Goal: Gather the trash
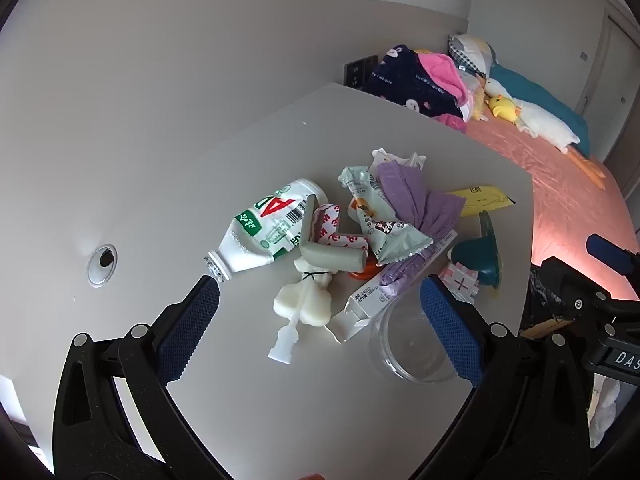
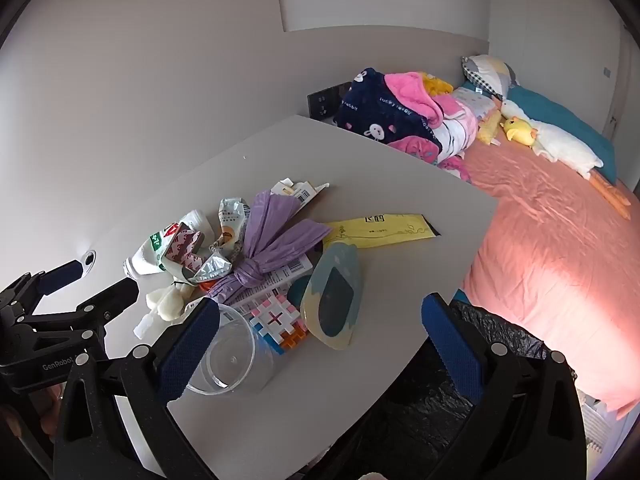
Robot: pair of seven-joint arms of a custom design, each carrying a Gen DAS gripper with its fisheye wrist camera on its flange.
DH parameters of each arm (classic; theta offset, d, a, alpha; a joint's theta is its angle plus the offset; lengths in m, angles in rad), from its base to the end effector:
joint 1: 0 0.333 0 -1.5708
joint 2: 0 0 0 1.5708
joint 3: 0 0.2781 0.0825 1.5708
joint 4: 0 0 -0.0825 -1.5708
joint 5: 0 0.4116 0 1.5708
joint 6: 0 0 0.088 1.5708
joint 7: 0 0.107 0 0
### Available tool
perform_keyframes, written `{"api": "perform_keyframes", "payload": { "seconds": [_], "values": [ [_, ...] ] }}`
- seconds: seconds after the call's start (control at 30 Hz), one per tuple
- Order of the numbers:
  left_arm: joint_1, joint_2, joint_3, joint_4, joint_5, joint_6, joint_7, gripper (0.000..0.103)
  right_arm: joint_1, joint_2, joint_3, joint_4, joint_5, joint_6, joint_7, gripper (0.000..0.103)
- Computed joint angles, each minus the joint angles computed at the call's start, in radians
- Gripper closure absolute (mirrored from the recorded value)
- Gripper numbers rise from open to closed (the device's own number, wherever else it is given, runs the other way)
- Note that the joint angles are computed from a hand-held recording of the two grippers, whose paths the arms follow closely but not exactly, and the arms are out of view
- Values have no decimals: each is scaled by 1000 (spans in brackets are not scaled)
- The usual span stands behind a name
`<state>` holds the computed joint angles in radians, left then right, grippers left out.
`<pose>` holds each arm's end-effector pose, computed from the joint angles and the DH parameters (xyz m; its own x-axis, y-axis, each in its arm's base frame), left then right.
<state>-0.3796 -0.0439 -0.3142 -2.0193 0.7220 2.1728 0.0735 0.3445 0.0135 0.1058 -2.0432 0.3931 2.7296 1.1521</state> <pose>0.4707 -0.3604 0.4485 0.4207 -0.9071 0.0137 -0.7083 -0.3379 -0.6198 0.5672 0.2579 0.4593 0.5565 -0.8267 -0.0826 -0.6584 -0.3782 -0.6508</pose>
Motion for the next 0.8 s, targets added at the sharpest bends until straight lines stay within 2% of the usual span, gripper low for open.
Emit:
{"api": "perform_keyframes", "payload": {
  "seconds": [0.27,0.33,0.8],
  "values": [
    [-2,2,0,3,1,8,16,6,0,-1,-1,-1,-9,0,10,3],
    [-3,9,-1,21,-3,-23,4,6,1,-4,-1,-5,-7,4,3,3],
    [-5,6,0,6,-4,-4,-5,6,-1,1,-2,1,-7,0,5,3]
  ]
}}
